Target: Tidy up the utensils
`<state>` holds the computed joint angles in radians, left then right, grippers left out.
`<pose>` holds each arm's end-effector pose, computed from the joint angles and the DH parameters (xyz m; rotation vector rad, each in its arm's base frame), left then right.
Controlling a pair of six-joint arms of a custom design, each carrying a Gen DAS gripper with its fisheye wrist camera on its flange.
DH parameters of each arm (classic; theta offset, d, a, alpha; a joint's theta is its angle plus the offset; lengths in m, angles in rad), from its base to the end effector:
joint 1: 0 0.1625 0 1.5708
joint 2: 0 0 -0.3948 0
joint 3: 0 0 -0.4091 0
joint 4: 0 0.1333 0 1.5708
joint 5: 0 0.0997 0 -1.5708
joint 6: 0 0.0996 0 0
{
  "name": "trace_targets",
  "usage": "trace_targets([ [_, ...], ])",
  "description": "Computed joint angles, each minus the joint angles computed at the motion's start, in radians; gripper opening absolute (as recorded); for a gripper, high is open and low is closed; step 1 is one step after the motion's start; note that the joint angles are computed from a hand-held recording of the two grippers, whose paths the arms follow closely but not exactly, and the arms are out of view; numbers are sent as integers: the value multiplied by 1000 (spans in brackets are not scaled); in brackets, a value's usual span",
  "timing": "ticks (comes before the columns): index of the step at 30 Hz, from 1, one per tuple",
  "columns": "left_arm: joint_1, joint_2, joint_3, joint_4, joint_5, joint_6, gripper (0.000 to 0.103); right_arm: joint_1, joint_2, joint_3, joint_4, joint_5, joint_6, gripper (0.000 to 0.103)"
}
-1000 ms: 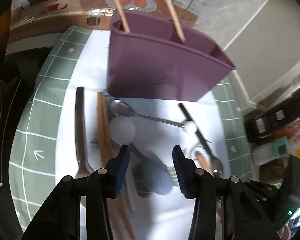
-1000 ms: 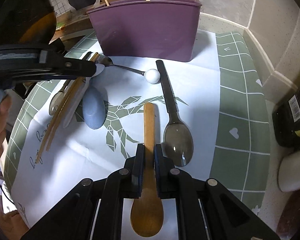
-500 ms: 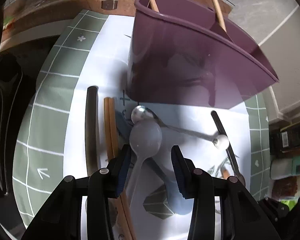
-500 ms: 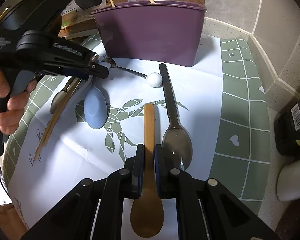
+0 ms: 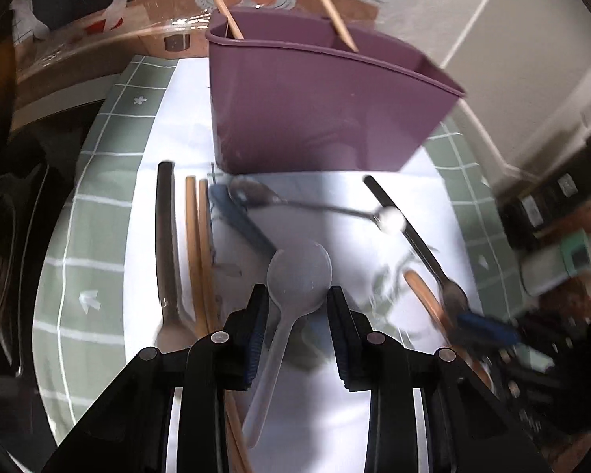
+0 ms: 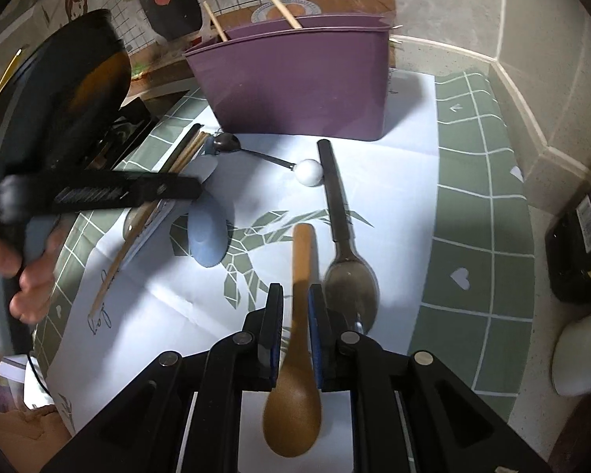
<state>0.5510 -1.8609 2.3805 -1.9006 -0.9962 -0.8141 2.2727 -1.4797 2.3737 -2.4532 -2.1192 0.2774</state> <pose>-0.1782 -0.3295 0.2368 0.3407 2.5865 -0.4606 0.3145 -0.2459 0.1506 0.5587 -2.5724 0.3348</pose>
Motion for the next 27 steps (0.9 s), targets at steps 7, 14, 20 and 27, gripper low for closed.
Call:
trace_targets([
  [7, -92, -84, 18, 72, -4, -64, 32, -2, 115, -61, 50, -92, 40, 13],
  [14, -119, -112, 27, 90, -16, -90, 32, 6, 140, -78, 79, -126, 58, 12],
  [20, -145, -151, 35, 109, -16, -106, 32, 22, 125, -72, 68, -107, 56, 10],
  [27, -177, -216, 42, 129, -5, -140, 31, 64, 78, -68, 7, -74, 42, 10],
])
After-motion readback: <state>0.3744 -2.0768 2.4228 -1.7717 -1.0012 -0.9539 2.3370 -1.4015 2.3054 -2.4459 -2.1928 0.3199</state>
